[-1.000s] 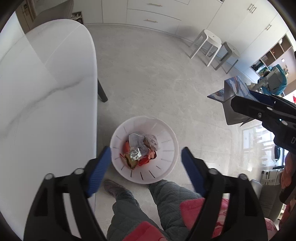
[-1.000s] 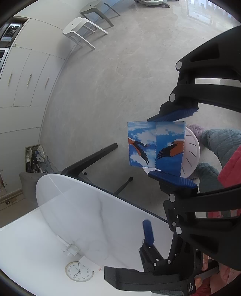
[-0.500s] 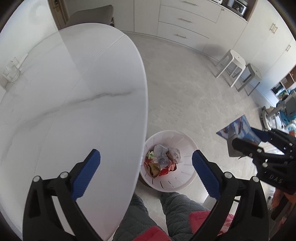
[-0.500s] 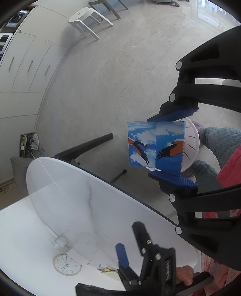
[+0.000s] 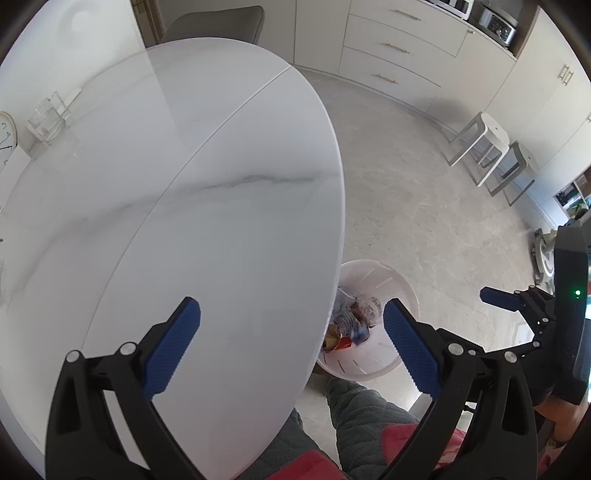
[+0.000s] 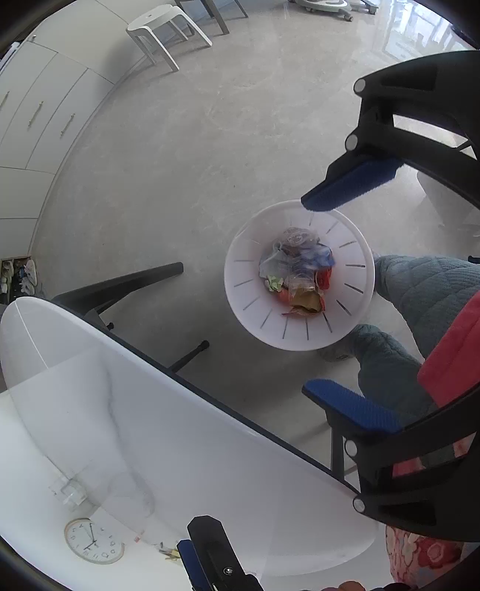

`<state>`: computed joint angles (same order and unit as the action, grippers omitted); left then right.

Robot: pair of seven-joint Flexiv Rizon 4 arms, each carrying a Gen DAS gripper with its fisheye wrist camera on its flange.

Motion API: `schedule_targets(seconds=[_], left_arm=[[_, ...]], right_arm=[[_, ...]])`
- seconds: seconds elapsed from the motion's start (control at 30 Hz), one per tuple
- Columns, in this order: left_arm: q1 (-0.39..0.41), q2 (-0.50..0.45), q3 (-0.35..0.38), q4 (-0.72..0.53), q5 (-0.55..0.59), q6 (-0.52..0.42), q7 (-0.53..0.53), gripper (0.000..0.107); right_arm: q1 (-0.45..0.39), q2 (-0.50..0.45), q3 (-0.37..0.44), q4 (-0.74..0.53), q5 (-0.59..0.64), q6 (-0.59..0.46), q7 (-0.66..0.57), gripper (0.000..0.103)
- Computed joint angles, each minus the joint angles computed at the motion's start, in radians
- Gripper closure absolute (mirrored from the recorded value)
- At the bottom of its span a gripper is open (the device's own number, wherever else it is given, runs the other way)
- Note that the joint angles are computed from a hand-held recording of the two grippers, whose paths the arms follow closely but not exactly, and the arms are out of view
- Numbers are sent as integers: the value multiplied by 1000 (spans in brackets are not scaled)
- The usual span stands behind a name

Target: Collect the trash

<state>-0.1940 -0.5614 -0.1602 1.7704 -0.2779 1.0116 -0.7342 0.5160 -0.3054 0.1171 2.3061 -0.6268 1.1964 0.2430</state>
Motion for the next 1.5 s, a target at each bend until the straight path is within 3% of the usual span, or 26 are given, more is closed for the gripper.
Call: schedule_targets(seconds=[0.17,0.4,0.57,0.8,1.07,1.3,1.5], left_arm=[[10,4,5,-5,-15,13,-22,12],[36,47,-6,13,-50,100,-46,12],[51,74,2,-15,-85,133,-98,12],[57,117,37,-50,-84,291,-214,12],[81,169,31,-108,-79,398,-313,12],[34,204,99,-117,-14,441,-459,12],[33,212,116,-118,39,408,-531,12]], right_arm=[[-7,24,21,-57,31,-111,-59,3],[-22,56,9,-128,-69,-172,-84,3],[-40,66,-6,-201,-168,-170,-120,3],[-66,71,-32,-340,-314,-182,-241,3],[-84,96,-49,-494,-506,-209,-311,3],[-92,112,-33,-550,-581,-224,-319,2],[-96,112,-19,-537,-571,-211,-314,2]])
